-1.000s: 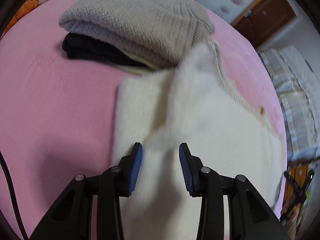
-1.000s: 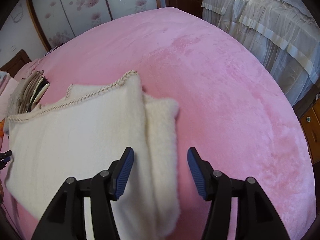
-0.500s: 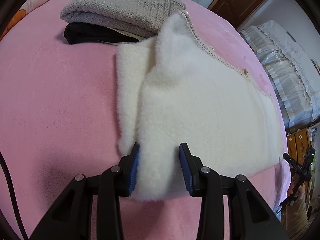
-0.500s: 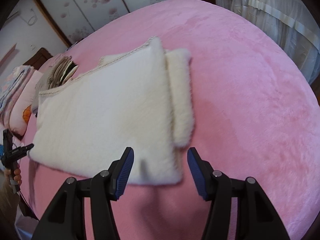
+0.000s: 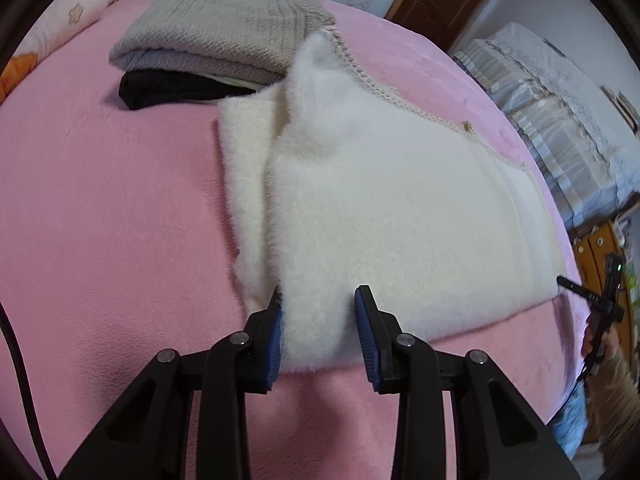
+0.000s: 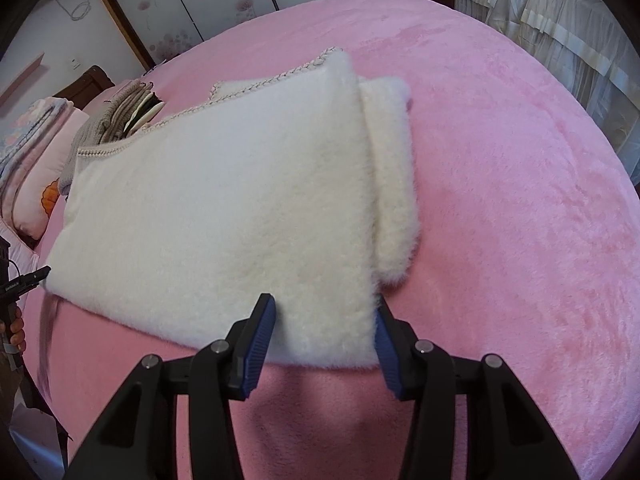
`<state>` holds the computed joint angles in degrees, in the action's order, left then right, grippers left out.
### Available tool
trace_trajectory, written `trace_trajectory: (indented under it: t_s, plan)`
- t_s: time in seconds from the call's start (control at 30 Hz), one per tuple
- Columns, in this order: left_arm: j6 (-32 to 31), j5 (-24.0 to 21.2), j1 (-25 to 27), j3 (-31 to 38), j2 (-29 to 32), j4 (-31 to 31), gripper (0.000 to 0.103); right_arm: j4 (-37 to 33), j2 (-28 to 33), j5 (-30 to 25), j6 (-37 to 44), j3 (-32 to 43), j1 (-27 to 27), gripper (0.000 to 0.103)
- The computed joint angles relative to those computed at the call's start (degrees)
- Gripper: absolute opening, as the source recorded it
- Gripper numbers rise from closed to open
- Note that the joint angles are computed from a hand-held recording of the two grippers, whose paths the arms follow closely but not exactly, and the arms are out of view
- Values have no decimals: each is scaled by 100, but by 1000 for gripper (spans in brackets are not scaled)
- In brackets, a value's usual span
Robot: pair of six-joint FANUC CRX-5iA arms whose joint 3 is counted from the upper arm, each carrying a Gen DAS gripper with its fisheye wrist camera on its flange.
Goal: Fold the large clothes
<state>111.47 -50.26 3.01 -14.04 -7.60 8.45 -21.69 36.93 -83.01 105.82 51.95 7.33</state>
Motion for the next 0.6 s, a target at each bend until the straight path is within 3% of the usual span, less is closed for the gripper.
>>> trace_trajectory:
  t_s: [0.17,0.2,0.27,0.3,0.47,0.6]
  plan:
    - [288,-377,-214,369,237,-519,32,124,3,123,-68,-89,49,48]
    - [398,-498,-253,460,298,-617,27,188,-21,194,-86,-161,83,48]
    - [676,-761,-383,657,381,-895,12,495,-148,439,-97,-415,215,24]
    - [863,-788,-442,675,324,-982,10,561,-132,335,-143,-348,250,10]
    - [1534,-1049,-848,739,73,-1486,7,825,-530,614,-1,-635,344,9]
    - [1756,-730,-630,93,-133,-1097,7,1198,-331,609,-143,-711,487,9]
